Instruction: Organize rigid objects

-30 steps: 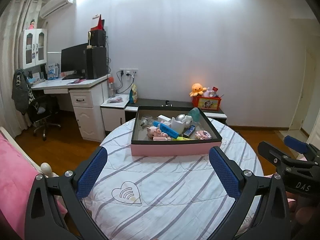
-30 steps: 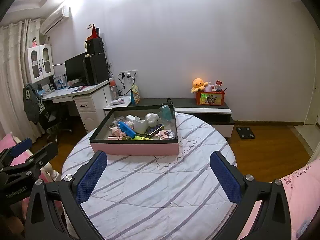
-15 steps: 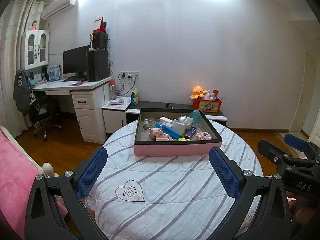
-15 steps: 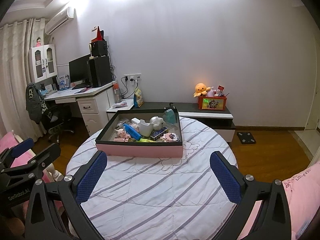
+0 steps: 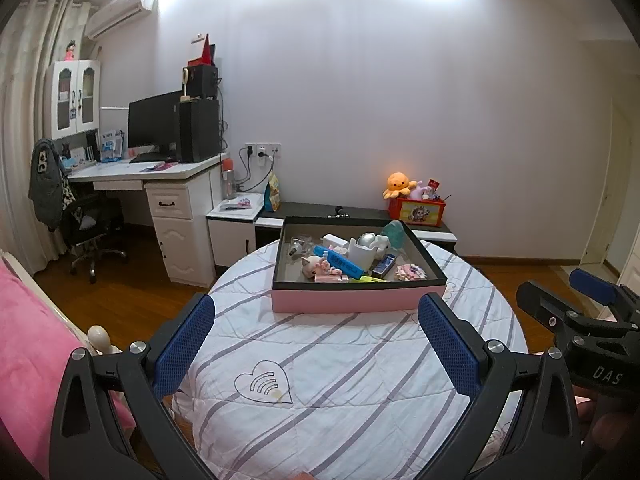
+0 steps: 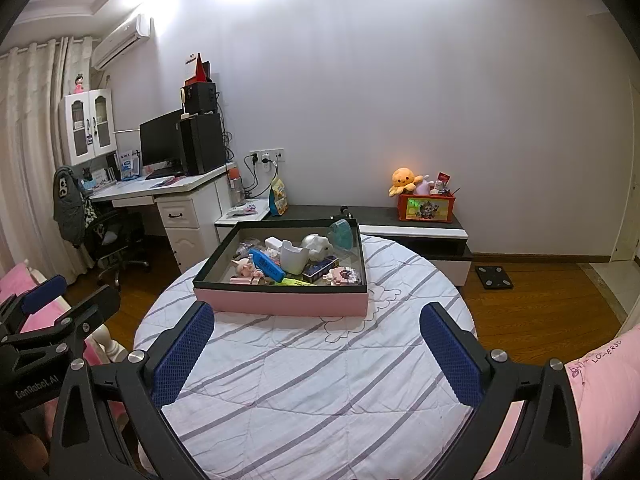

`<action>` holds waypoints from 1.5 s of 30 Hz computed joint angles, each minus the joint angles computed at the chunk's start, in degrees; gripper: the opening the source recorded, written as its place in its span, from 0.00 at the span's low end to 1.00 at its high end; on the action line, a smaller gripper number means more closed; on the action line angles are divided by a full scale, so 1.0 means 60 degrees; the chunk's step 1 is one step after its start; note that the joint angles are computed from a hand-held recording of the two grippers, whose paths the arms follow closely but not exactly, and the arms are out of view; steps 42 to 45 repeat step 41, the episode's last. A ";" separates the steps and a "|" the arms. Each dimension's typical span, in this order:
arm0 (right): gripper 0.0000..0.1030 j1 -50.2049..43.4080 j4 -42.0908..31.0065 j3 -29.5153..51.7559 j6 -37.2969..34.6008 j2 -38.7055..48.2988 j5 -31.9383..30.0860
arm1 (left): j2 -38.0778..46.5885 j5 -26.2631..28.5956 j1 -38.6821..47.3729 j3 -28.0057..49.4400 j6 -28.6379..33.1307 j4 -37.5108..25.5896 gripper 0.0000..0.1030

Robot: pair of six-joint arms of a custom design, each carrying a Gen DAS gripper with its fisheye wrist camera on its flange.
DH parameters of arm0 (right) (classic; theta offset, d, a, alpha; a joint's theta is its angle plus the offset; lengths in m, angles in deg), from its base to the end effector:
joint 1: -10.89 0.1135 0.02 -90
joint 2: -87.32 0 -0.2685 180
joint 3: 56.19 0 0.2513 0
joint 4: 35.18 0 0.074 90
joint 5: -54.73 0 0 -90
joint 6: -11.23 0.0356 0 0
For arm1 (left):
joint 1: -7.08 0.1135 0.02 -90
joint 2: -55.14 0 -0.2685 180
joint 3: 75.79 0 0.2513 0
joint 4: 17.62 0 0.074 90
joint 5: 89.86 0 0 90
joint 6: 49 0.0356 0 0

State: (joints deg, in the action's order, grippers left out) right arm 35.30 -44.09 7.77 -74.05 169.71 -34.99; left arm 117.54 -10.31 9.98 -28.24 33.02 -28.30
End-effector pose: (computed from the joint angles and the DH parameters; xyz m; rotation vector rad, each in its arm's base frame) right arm 0.2917 0.1322 0.2499 -0.3496 2.0325 0.3108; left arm 0.2362 0.0184 0.2401 -0.3055 1.9874 0.1273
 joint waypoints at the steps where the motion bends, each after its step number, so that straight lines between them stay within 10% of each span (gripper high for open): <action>1: 1.00 0.0003 0.0010 0.0001 -0.0004 0.0004 0.0011 | 0.0020 0.0010 -0.0001 0.0027 -0.0010 -0.0026 1.00; 45: 1.00 -0.0068 0.0024 0.0052 -0.0014 0.0036 -0.0064 | -0.0212 -0.0208 -0.0268 0.0075 -0.0071 -0.0043 1.00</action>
